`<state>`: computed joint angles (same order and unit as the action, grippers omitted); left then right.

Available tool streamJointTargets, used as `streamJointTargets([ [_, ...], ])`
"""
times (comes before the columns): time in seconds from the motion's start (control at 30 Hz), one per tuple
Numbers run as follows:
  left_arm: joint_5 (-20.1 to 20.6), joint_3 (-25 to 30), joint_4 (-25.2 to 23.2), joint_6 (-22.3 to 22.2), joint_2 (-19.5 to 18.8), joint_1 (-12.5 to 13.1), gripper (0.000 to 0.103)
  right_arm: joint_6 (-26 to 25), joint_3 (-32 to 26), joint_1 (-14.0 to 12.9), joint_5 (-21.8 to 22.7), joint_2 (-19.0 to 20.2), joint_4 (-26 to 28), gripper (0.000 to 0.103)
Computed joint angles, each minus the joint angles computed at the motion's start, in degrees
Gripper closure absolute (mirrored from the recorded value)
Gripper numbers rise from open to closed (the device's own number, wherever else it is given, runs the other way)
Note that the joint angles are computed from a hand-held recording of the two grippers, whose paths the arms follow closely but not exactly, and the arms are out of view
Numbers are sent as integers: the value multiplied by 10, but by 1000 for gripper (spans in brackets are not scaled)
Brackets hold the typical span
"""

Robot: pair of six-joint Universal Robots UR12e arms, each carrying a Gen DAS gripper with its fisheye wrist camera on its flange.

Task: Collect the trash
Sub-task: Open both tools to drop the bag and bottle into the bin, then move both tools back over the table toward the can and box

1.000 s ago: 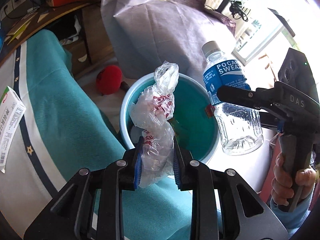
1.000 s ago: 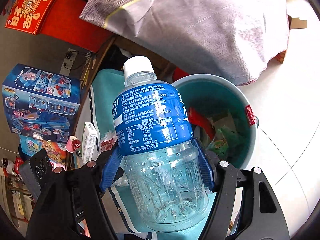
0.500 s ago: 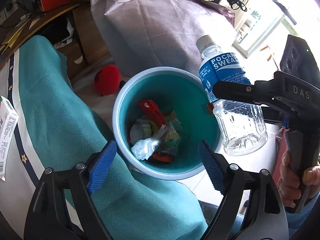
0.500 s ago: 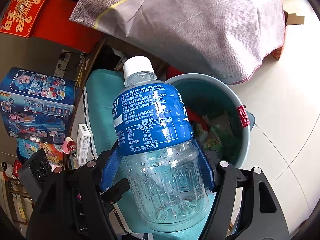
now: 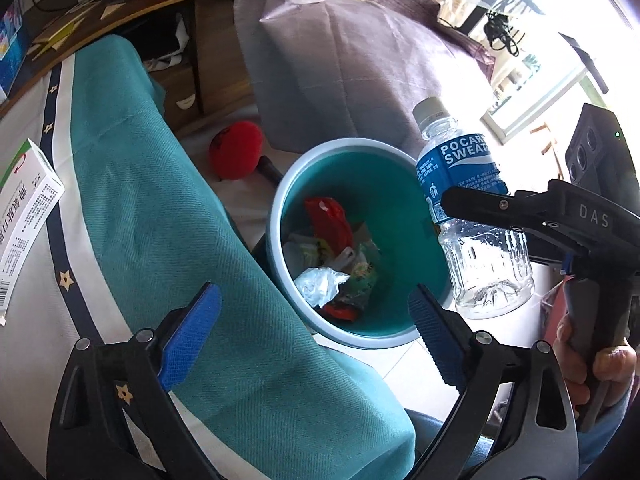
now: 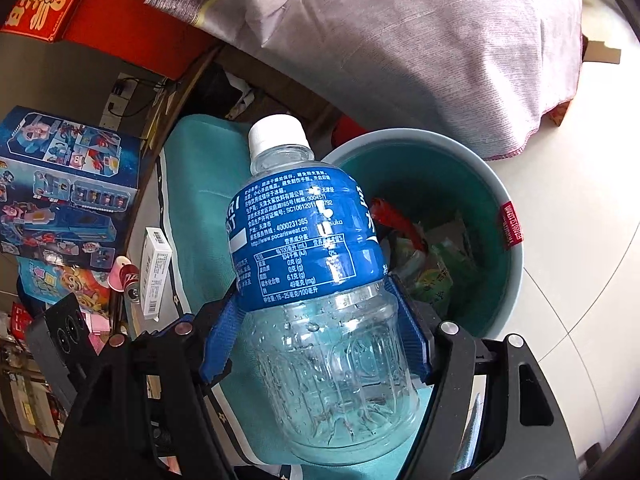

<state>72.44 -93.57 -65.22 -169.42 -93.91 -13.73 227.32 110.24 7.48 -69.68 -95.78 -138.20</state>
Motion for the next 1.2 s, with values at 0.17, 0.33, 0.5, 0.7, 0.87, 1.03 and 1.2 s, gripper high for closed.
streamJointTargets([
  [0.17,-4,-8,4,-5,8,12,8,0,-13,10,-9,8,7,28],
  [0.33,-15,-15,5,-10,15,23,8,-2,-25,18,-23,12,16,26],
  [0.5,-20,-21,5,-8,21,30,8,3,-34,25,-29,17,35,25],
  [0.7,-24,-27,4,-12,29,37,7,0,-46,34,-33,21,56,21],
  [0.87,-25,-37,10,-12,41,46,7,-5,-61,46,-36,29,66,20],
  [1.03,-27,-49,11,-18,54,63,7,-16,-80,60,-36,42,80,20],
  [1.2,-31,-63,12,-25,68,88,6,-30,-107,79,-37,60,100,20],
])
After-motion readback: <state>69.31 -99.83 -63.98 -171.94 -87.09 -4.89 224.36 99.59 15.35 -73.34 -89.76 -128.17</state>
